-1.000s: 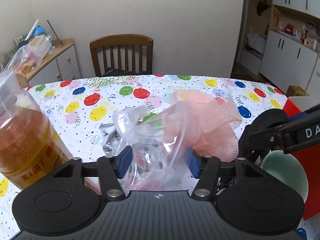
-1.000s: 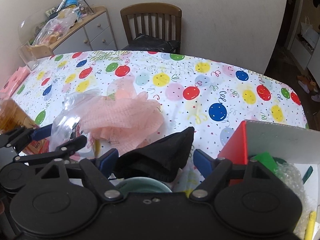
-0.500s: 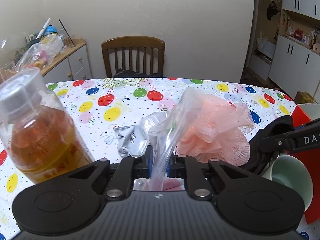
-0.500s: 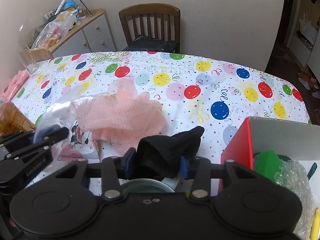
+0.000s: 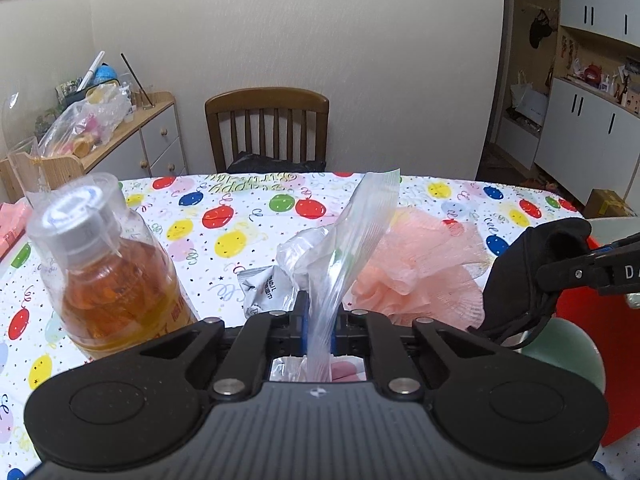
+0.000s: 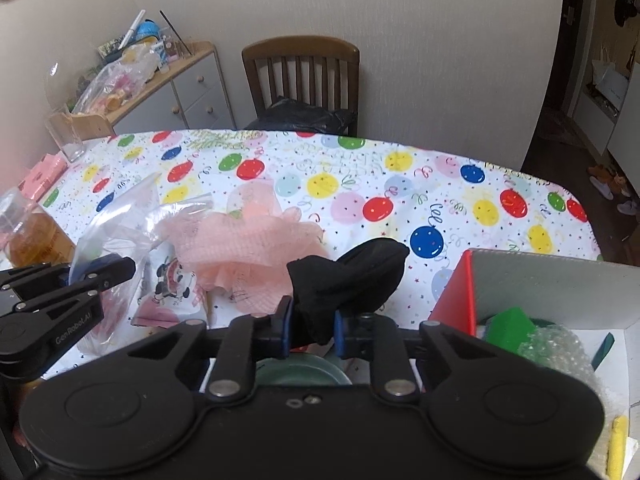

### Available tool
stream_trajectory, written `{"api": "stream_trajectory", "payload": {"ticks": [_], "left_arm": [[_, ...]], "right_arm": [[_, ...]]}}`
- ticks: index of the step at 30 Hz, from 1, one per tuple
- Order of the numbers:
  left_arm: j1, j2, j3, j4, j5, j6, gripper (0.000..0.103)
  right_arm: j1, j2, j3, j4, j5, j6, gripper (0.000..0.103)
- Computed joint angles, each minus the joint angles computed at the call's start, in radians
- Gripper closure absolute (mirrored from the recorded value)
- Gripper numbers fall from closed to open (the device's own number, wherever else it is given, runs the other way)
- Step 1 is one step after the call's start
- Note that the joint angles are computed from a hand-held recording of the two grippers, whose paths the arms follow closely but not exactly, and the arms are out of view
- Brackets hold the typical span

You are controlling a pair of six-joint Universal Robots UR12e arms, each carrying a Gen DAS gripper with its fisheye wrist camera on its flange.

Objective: Organize soft objects
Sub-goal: 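Grasp the clear zip bag with the left tool while the right grasps the black pouch, then lift the zip bag and black pouch and carry both over the shoebox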

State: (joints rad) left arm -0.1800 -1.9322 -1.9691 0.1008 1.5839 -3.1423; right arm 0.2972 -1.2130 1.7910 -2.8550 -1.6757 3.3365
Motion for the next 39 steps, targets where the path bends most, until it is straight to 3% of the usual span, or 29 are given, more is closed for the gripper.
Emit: {"api": "stream_trajectory", "payload": {"ticks": [21, 30, 39], "left_arm": [[-0.012, 0.117, -0.037, -0.063, -0.074, 0.02, 0.095], [-0.037, 0.179, -0.053, -0.123, -0.126, 0.057, 0.095], [-0.093, 0.204, -0.038, -0.164, -0.132, 0.031, 0.095]], "right_arm": [[-0.007, -0.136, 0.112, -0.136, 0.013, 0.016, 0.086], [-0.039, -0.222, 0.186, -0.153, 0.083, 0.001, 0.086], [-0.097, -0.315, 0.272, -0.187, 0.118, -0.015, 0.086]]}}
